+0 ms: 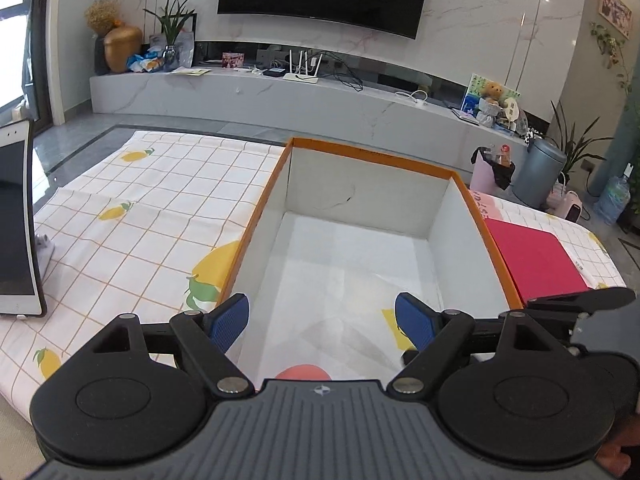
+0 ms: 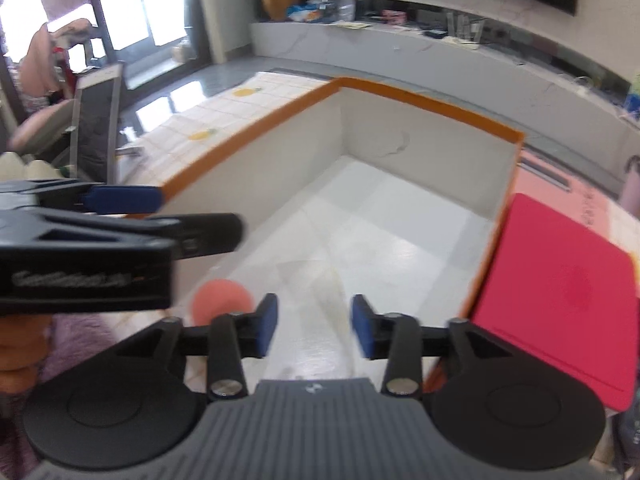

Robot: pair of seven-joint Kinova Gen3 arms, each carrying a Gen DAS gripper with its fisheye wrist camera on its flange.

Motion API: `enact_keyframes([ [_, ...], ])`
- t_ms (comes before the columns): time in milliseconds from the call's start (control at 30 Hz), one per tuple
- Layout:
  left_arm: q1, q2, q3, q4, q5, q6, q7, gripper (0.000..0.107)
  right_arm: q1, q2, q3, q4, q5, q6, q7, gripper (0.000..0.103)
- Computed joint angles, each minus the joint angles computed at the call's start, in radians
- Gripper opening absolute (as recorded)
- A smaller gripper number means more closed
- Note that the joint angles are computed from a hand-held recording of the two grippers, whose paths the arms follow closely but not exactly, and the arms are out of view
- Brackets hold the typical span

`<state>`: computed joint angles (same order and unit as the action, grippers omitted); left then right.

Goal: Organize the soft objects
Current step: 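Open the left gripper to drop the pink ball into the box while the right gripper releases the bag there, then move both grippers back from the box to the pile of soft items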

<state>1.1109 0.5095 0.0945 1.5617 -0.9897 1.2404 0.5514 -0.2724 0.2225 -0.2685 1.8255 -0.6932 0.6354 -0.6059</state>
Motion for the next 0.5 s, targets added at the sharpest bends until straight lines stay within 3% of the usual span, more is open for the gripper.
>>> enact_keyframes([
  [133, 0.007, -0.007, -0.001, 0.018, -0.007, -0.001, 0.031, 0.097, 0.089, 0.049, -0.047, -0.056, -0.08, 0.157, 0.061, 0.045],
  [233, 0.004, -0.01, 0.001, 0.023, -0.009, 0.001, 0.044, 0.097, 0.078, 0.08, 0.006, -0.092, -0.135, 0.248, 0.039, 0.046],
  [367, 0.002, -0.009, 0.005, 0.025, -0.007, 0.008, 0.056, 0.097, 0.077, 0.05, 0.023, -0.074, -0.153, 0.217, 0.037, 0.047],
  [500, 0.004, -0.012, 0.005, 0.028, -0.009, 0.013, 0.075, 0.097, 0.065, 0.02, 0.031, -0.051, -0.151, 0.154, 0.04, 0.067],
])
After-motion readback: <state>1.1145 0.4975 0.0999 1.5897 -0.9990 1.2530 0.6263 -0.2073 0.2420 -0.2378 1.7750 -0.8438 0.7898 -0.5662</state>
